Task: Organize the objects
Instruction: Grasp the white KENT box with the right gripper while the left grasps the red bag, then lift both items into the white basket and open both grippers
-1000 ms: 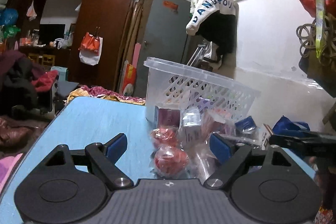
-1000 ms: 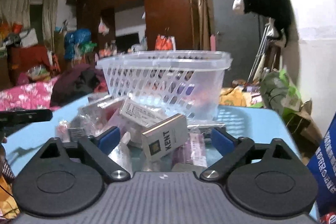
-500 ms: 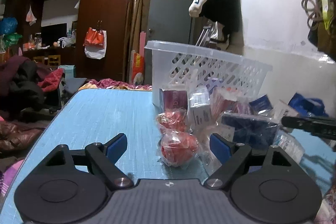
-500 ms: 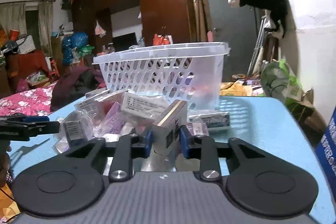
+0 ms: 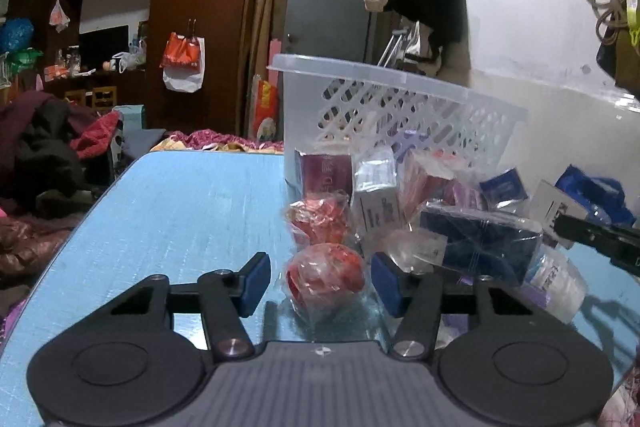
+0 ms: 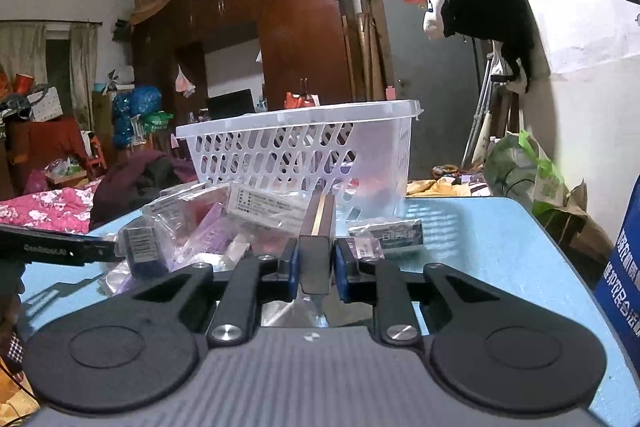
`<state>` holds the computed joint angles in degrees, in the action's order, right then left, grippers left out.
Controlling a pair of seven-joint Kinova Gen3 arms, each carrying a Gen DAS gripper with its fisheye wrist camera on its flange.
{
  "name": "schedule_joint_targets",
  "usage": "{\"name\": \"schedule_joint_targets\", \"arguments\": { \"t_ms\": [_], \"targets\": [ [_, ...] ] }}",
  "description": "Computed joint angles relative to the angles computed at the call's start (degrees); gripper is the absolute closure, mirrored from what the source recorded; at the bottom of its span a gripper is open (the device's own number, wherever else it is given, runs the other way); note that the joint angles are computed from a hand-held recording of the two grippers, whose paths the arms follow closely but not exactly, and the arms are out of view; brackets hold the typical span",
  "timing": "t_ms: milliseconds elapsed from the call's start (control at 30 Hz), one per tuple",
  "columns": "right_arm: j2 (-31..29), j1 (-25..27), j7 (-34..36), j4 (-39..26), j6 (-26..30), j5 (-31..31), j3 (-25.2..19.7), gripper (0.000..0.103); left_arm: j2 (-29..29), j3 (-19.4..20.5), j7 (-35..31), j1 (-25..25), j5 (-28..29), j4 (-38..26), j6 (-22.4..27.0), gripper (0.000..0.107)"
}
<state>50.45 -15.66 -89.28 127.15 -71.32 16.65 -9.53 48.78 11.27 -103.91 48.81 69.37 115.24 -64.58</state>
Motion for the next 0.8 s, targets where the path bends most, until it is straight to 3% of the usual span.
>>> {"name": "schedule_joint_targets", "arguments": {
  "t_ms": [67,167,333,567,800],
  "targets": [
    [0.0,0.0,-0.2,0.0,-0.1,0.0,-0.1,0.082,-0.2,0.2,-2.1,-0.2,0.8,-0.8,1.0,0.048],
    [0.4,-0.1,0.2,0.3,-1.3,-0.2,0.0,0.082,0.7,-0.1,-1.1,1.1,0.3,-0.4,-1.3,0.056],
    [1.2,0.4,0.1,0.4,-3.2,0.7,0.0,0.083,2.7,-0.2,4.1,3.6,-0.8,1.1,-7.7,0.057],
    [1.1,0.7,-0.5,0.4,-3.6,1.5,0.0,0.085,4.3,-0.2,9.9,4.0,-3.6,3.1,-11.6,0.057],
    [0.2,2.1,-1.2,2.7,-7.9,2.1,0.0,0.085,5.4,-0.2,12.8,5.1,-4.3,4.1,-15.9,0.057]
  ]
}}
